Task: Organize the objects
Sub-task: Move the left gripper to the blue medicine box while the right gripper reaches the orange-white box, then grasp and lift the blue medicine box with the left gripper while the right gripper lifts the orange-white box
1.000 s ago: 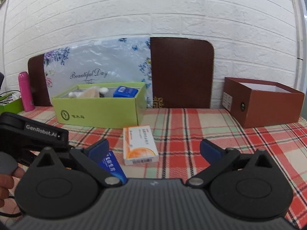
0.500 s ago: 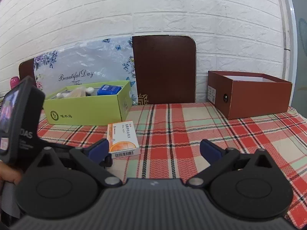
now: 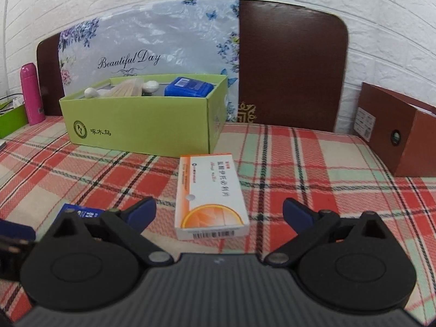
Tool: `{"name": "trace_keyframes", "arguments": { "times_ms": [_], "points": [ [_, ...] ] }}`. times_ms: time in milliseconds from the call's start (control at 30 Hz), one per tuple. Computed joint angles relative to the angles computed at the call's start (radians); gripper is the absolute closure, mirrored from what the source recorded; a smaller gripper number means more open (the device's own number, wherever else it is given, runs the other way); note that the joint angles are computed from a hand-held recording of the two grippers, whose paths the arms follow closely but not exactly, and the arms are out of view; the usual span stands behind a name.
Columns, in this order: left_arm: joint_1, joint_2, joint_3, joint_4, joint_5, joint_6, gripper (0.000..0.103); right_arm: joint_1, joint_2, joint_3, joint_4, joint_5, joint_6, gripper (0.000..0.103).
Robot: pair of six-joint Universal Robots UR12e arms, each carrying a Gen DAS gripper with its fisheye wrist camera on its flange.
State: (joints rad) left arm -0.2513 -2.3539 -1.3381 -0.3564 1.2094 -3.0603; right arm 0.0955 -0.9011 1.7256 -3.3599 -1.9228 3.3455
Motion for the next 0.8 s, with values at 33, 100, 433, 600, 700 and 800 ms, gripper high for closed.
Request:
{"name": "trace_keyframes", "arguments": {
  "times_ms": [33, 100, 433, 600, 700, 800],
  "points": [
    [-0.002, 0.001, 0.001, -0.007, -0.005, 0.005, 0.023, 0.0, 0.009, -0.018, 0.021, 0.005, -0.01, 0.01],
    [-0.002, 0.001, 0.001, -0.014, -0.033, 0.02, 0.023, -0.003, 0.02, -0.044, 0.068, 0.017, -0.02, 0.031],
    [-0.014, -0.023, -0.004, 0.084, 0.034, 0.2, 0.039, 0.024, -0.052, 0.08, 0.055, 0.011, 0.047, 0.038],
    [0.016, -0.018, 0.003, 0.057, 0.053, 0.116, 0.039, 0.054, -0.072, 0.11, 0.033, 0.092, 0.006, 0.038],
    [0.024, -0.013, 0.001, 0.045, 0.069, 0.071, 0.027, 0.059, -0.066, 0.093, 0.045, 0.113, 0.001, 0.03],
    [0.023, -0.016, 0.005, 0.042, 0.07, 0.093, 0.026, 0.058, -0.061, 0.074, 0.071, 0.095, 0.009, 0.029]
  ]
}}
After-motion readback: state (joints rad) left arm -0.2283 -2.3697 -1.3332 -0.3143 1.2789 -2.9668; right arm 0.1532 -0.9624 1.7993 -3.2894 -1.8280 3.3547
